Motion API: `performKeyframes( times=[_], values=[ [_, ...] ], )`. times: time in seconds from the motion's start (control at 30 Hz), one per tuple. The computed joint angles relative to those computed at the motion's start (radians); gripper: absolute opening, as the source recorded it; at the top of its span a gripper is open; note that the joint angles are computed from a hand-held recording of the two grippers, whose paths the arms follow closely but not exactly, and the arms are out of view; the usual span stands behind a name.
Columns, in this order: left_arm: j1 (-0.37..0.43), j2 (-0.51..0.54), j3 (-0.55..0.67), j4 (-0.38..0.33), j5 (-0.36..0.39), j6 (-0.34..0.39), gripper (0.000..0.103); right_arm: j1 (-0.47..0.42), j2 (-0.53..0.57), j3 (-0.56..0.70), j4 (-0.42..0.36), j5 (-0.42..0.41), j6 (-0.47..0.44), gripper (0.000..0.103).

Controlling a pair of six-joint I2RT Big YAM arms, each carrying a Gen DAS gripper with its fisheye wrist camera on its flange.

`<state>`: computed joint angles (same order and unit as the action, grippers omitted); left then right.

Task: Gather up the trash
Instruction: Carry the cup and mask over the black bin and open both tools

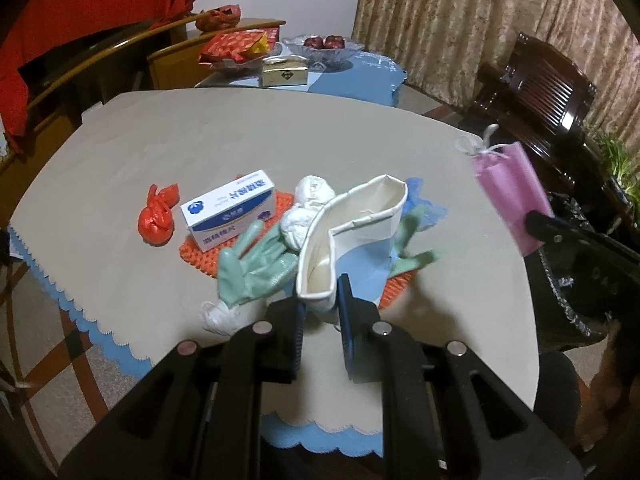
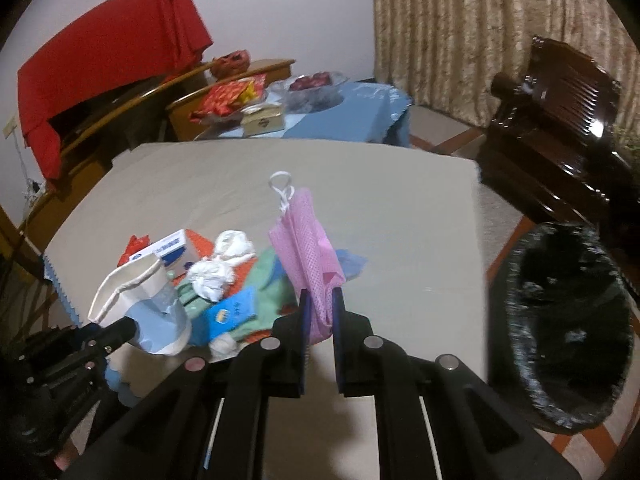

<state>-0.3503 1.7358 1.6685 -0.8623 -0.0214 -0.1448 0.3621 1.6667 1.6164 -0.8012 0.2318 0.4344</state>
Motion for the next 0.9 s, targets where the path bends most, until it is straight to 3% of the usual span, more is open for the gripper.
performKeyframes(
  times=[0.23, 0.5, 0.9],
  values=[
    [-0.082, -0.002, 0.019, -0.022, -0.010, -0.007, 0.015, -0.079, -0.148, -0.160, 0.011, 0.027, 0.019, 0.010],
    [-0.206, 0.064, 0.134, -0.047, -0.005, -0.012, 0.015, -0.203, -0.282, -0.307, 0.022, 0.041, 0.038, 0.010],
    [-0.342, 0.246, 0.399, -0.121, -0.055, -0.112, 0.015, -0.392, -0.341, -0.396, 0.048, -0.005, -0.042, 0.010]
  ],
)
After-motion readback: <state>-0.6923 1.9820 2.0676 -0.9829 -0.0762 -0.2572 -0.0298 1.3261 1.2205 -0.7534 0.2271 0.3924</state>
